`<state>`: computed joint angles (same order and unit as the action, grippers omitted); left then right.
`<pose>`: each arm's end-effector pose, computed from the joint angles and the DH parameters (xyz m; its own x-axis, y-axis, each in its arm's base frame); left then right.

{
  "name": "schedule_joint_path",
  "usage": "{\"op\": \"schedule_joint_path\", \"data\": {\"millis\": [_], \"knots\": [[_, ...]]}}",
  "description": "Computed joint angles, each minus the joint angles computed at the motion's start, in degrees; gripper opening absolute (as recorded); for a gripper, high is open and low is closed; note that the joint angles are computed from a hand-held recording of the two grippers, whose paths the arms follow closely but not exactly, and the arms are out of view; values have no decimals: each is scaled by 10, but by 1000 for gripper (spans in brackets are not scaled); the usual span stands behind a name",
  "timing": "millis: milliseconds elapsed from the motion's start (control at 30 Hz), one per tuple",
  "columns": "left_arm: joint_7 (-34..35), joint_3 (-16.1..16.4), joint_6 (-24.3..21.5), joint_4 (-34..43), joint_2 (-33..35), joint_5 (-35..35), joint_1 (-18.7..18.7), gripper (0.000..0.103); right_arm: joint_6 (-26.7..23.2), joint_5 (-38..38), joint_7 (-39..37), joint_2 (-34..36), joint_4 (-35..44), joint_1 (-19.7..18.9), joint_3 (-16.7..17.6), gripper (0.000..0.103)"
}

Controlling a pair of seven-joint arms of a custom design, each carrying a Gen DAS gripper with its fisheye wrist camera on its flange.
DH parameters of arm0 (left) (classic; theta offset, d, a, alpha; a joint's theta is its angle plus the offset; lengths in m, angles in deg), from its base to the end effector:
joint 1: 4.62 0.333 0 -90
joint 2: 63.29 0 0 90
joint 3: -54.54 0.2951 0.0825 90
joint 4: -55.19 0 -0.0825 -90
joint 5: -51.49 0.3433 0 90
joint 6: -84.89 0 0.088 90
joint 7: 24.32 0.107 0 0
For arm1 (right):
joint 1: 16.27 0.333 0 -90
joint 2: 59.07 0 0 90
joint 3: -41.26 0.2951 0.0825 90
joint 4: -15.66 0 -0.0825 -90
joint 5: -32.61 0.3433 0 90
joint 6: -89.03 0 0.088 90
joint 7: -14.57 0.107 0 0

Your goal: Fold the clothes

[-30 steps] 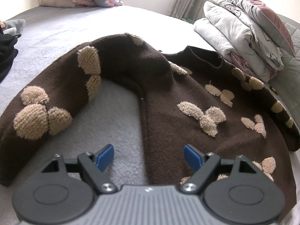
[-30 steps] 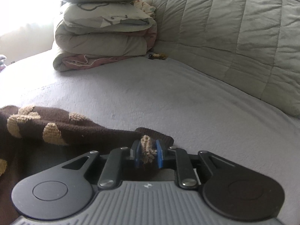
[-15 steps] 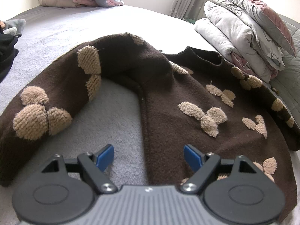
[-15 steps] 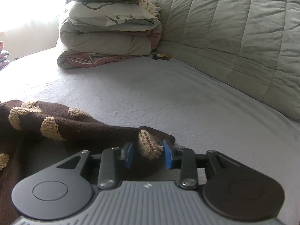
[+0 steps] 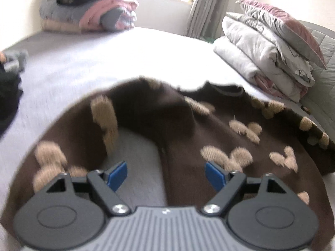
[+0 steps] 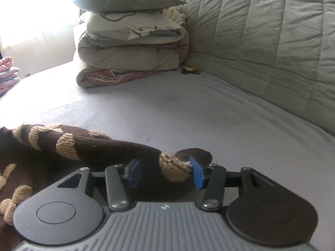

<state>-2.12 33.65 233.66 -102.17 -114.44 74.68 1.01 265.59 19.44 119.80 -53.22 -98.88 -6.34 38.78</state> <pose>0.3067 -0.1062 0.5243 0.5289 -0.8243 0.2021 -0.4616 -0.4792 -0.7465 0.5793 0.0955 0.5273 0.0985 -0.9950 -0.0182 -0.5541 -0.0396 -0.8315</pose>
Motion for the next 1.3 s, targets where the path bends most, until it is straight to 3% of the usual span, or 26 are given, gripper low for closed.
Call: {"op": "schedule_joint_path", "data": {"millis": [200,300,700,867,933,1000,1233,1300], "knots": [[-10,-4,32,3,0,38,63,83,-2,11,-18,10,23,6,8,64],[-22,-13,27,9,7,58,97,83,-8,-42,22,18,40,29,-16,66],[-22,7,57,9,49,112,142,81,22,-8,-20,49,82,32,7,73],[-27,11,55,13,72,115,153,64,11,107,-152,75,112,-19,102,73],[-28,17,52,15,81,115,153,56,3,137,-196,90,128,-24,122,73],[-29,24,57,15,90,118,154,54,-9,157,-225,108,150,-19,129,73],[-21,45,97,13,118,125,171,50,-65,158,-254,186,256,41,97,73],[-14,48,107,14,127,124,175,50,-83,176,-290,207,286,29,122,73]]}}
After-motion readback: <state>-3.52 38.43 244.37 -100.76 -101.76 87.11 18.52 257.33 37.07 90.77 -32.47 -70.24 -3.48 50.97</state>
